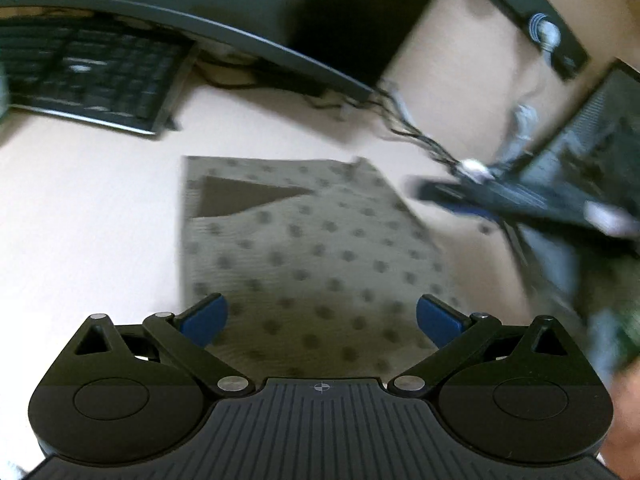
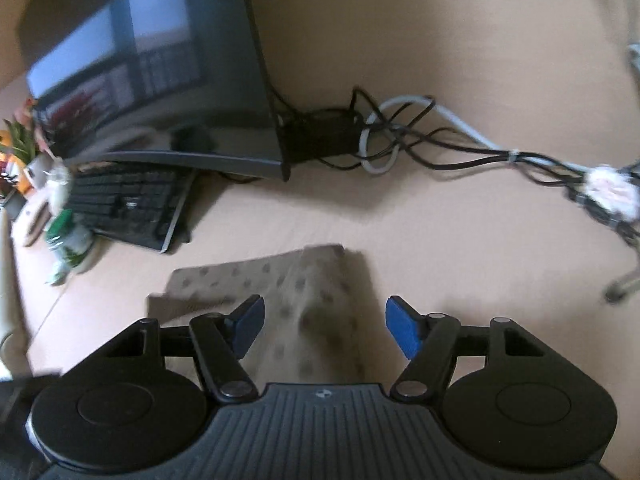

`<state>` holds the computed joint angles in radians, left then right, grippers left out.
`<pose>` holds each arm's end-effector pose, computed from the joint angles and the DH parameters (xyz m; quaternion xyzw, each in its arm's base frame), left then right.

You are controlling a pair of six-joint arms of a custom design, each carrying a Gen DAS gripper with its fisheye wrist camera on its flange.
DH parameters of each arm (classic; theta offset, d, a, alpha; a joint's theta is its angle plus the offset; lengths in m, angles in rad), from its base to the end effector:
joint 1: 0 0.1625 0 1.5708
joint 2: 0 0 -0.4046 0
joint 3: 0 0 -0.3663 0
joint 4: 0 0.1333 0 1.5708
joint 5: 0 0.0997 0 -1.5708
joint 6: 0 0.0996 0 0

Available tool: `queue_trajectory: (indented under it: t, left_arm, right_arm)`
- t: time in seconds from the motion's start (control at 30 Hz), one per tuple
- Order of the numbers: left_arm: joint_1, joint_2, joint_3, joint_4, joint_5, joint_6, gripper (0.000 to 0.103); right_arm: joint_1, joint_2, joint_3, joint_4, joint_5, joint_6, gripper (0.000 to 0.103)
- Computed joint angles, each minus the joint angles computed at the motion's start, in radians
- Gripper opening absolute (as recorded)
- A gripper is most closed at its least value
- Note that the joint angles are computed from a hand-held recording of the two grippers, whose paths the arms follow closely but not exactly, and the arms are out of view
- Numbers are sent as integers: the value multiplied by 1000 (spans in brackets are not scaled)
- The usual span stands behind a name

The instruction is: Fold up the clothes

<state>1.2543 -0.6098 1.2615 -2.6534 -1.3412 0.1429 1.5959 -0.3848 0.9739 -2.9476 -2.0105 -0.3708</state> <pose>-0.0865 -0.7651 0.1256 0.1971 0.9505 -0.2213 0.0931 0.1113 -0.8112 0.1179 0.0952 -0.9001 0.3343 0.2628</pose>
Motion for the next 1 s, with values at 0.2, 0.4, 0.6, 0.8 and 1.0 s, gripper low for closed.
queue_trajectory:
  t: [0.2,0.4,0.6,0.8,1.0]
  left_arm:
    - [34,-8,-41,82,-100,-4,102]
    - [49,10,-99,85,-94,35,102]
    - [56,106,-236,39,-32,149,102]
    - [156,295,-669,442,-449,166,103]
    - [168,397,-839,522,-579,198,103]
  right_arm:
    - [-9,217,-419,312,-51,42,67]
    - [-7,220,-429,340,-11,-3,21]
    - [17,-14,-38,83,89,-57,13]
    - [47,-185,212,-57,157,-102,13]
    - [61,-254,317,-129,96,-162,13]
